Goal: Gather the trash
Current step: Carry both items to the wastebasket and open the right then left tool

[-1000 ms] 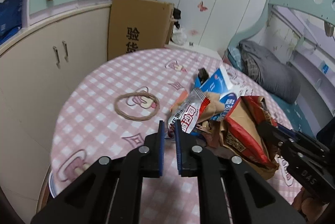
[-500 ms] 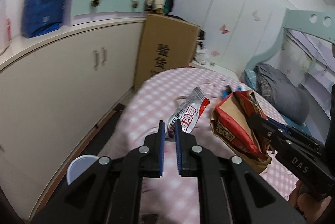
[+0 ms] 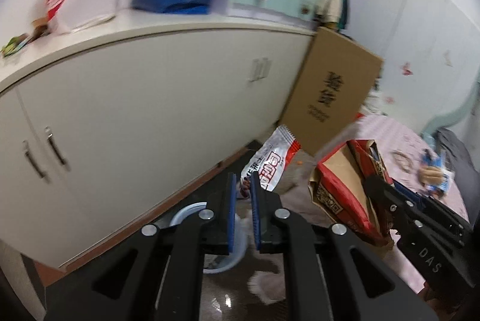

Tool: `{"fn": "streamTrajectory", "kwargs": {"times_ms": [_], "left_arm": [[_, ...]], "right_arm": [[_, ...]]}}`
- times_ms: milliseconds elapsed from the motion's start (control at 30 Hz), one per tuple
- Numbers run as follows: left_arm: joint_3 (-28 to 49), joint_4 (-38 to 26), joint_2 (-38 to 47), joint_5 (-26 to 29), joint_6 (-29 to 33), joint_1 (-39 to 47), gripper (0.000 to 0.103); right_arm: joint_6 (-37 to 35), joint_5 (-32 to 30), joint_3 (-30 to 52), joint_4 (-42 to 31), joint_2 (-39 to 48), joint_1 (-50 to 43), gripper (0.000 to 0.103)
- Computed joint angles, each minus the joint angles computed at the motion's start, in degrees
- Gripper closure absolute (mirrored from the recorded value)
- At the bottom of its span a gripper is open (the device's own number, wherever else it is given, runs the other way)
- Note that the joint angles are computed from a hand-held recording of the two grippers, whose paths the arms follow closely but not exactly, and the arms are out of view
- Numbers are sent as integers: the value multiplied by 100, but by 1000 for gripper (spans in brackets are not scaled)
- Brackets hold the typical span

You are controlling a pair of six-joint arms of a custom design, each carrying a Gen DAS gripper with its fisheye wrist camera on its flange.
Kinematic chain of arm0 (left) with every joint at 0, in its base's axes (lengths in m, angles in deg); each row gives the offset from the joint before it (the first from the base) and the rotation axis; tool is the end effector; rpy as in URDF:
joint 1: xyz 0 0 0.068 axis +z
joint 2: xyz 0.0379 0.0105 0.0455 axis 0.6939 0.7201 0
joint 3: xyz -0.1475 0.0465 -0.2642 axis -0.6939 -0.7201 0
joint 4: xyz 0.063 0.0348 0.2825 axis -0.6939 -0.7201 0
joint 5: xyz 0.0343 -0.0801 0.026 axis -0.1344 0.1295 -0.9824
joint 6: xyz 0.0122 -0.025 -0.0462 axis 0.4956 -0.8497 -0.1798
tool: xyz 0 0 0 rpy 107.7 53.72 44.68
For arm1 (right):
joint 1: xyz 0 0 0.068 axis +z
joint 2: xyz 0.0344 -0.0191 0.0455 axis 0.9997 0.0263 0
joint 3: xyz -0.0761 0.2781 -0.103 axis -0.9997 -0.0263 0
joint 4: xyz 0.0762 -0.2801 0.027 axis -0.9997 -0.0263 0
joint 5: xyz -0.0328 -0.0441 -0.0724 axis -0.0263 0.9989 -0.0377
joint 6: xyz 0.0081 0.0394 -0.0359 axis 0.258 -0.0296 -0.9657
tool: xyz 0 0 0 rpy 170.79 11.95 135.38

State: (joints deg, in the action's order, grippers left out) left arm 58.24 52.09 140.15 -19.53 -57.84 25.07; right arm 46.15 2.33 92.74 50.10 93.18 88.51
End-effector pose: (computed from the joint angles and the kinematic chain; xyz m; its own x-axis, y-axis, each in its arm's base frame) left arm 0.3063 -0.1022 0.3526 -0.6717 -0.1303 -0.7293 0.0462 0.9751 -0.2168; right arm 0.3003 0.0078 0.3564 -0.6227 0.0269 -0.7820 -0.1540 0.9756 0.1563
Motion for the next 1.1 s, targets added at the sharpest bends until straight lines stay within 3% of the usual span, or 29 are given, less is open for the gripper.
{"fn": "streamTrajectory", "kwargs": {"times_ms": [100, 200, 467, 733, 1100], "left_arm": [[-53, 104, 192, 56, 97, 402, 94], [-40, 180, 452, 94, 160, 714, 94], [-4, 240, 995, 299, 217, 950, 94], [73, 214, 1221, 329, 203, 793, 94], [354, 303, 1503, 331, 183, 632, 92]], "right_arm": [[268, 52, -107, 689, 415, 337, 73], [457, 370, -141, 1246, 896, 647, 49], [515, 476, 29, 1180, 1386, 825, 47], [385, 919, -119, 1283, 1157, 865, 44], [419, 1056, -388, 1777, 908, 774, 44]]}}
